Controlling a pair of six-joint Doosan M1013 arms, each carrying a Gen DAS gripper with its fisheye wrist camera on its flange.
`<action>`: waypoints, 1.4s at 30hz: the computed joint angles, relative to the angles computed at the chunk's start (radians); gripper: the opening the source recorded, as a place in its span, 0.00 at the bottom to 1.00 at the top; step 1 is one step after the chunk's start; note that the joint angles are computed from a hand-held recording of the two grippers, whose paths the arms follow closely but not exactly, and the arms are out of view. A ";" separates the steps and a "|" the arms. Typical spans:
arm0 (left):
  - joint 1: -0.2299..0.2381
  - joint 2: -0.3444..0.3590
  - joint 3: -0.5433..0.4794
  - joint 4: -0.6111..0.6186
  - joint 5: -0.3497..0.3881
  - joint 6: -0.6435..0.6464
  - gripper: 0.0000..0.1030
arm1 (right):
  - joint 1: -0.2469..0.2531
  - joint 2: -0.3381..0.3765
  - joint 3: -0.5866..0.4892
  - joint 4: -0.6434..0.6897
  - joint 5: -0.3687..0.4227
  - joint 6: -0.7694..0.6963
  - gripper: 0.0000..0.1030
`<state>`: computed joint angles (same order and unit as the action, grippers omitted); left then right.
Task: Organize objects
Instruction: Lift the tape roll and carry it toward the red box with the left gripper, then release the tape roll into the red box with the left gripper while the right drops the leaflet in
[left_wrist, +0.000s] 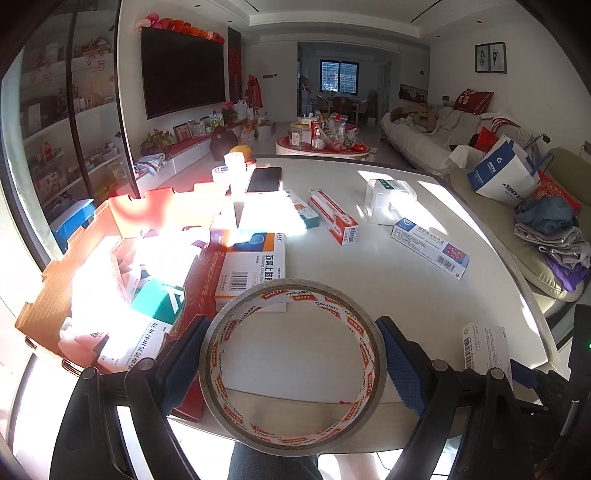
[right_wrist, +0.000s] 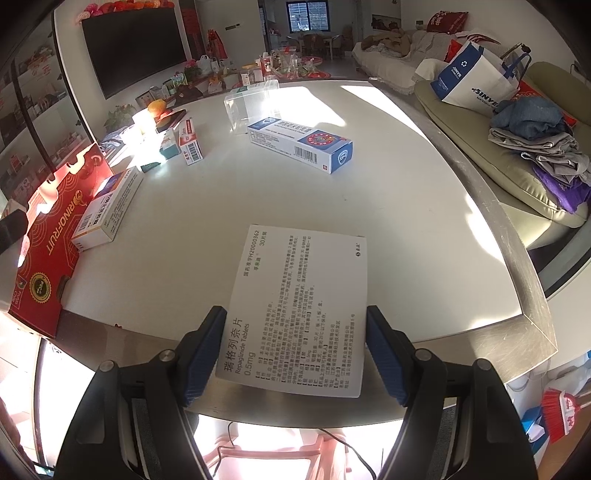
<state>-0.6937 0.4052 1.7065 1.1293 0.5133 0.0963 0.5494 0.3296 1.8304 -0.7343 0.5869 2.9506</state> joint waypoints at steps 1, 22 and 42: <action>0.009 -0.006 -0.001 0.023 0.014 -0.022 0.89 | 0.000 -0.001 0.001 -0.003 -0.001 0.004 0.72; 0.175 0.005 -0.038 0.033 0.131 -0.108 0.89 | 0.044 0.050 -0.152 0.123 -0.184 -0.335 0.72; 0.132 0.129 -0.208 -0.313 0.044 0.203 0.89 | 0.011 0.021 -0.094 0.083 -0.190 -0.188 0.72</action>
